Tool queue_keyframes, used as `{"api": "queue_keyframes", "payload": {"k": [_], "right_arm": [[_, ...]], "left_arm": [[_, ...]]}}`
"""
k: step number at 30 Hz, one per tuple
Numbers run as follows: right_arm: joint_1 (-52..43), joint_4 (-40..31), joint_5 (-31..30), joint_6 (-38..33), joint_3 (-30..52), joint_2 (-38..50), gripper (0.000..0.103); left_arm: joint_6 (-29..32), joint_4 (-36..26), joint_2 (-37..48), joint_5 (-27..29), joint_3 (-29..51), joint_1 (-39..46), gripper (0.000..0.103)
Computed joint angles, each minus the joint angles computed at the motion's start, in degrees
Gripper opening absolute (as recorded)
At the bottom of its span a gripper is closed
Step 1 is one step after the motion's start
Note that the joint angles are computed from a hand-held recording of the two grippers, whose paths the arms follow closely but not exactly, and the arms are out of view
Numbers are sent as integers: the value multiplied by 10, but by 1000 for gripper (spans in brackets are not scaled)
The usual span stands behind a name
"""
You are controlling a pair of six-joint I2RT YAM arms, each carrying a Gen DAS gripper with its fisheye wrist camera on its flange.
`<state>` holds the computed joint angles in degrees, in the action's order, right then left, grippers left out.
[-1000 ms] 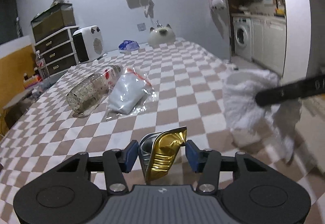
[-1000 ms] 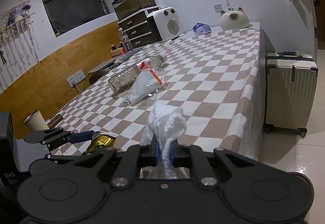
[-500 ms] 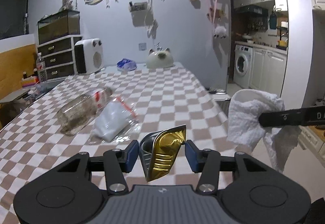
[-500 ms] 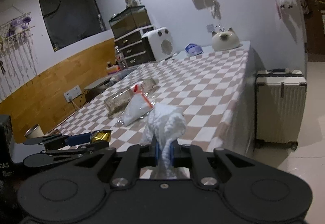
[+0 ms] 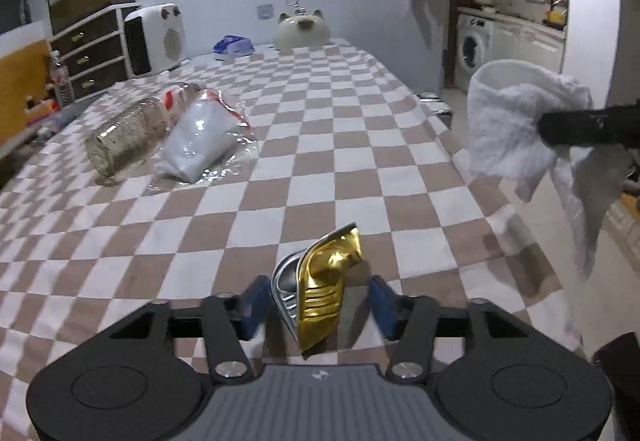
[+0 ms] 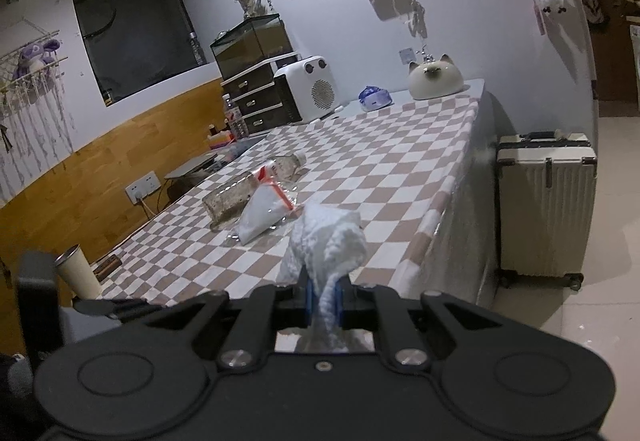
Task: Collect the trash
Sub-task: 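Lift the gold can and white towel and carry them toward the trash bin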
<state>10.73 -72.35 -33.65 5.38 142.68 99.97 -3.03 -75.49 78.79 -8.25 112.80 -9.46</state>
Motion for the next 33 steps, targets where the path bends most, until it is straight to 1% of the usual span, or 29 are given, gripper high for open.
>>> {"api": "queue_keyframes", "payload": {"k": [1,2,3,6,8,9,11,12,13,16,19,25,29,33], "right_arm": [[2,0,0,0,-1,0,11],[4,1,0,-1,-4,-1,11],[6,1,2,-1,-6,-2,11],[6,-1,4,-2,-4,0,11],[5,0,5,-2,-4,0,11],[4,0,6,-2,-5,0,11],[3,3,8,-1,-10,-2,11],[4,4,10,0,-12,-1,11],[6,4,12,1,-14,-1,11],[9,6,15,1,-19,0,11],[13,6,19,3,-18,2,11],[17,6,20,3,-15,4,11],[8,7,17,1,-15,0,11],[-15,6,10,-7,-19,-11,11]], "left_arm": [[13,0,-2,27,-1,16,79],[28,3,-5,58,-5,34,83],[45,3,-5,89,-4,51,83],[75,0,-3,151,-5,94,81],[83,0,3,184,-1,117,71],[84,2,7,197,3,126,68],[83,0,16,223,14,141,55],[83,-3,19,235,18,148,51],[84,-6,22,241,22,151,43],[86,-10,25,226,29,142,43],[71,-9,20,193,28,124,43],[4,0,11,134,44,80,43],[-45,5,22,77,83,23,43],[-87,-10,65,9,156,-48,43]]}}
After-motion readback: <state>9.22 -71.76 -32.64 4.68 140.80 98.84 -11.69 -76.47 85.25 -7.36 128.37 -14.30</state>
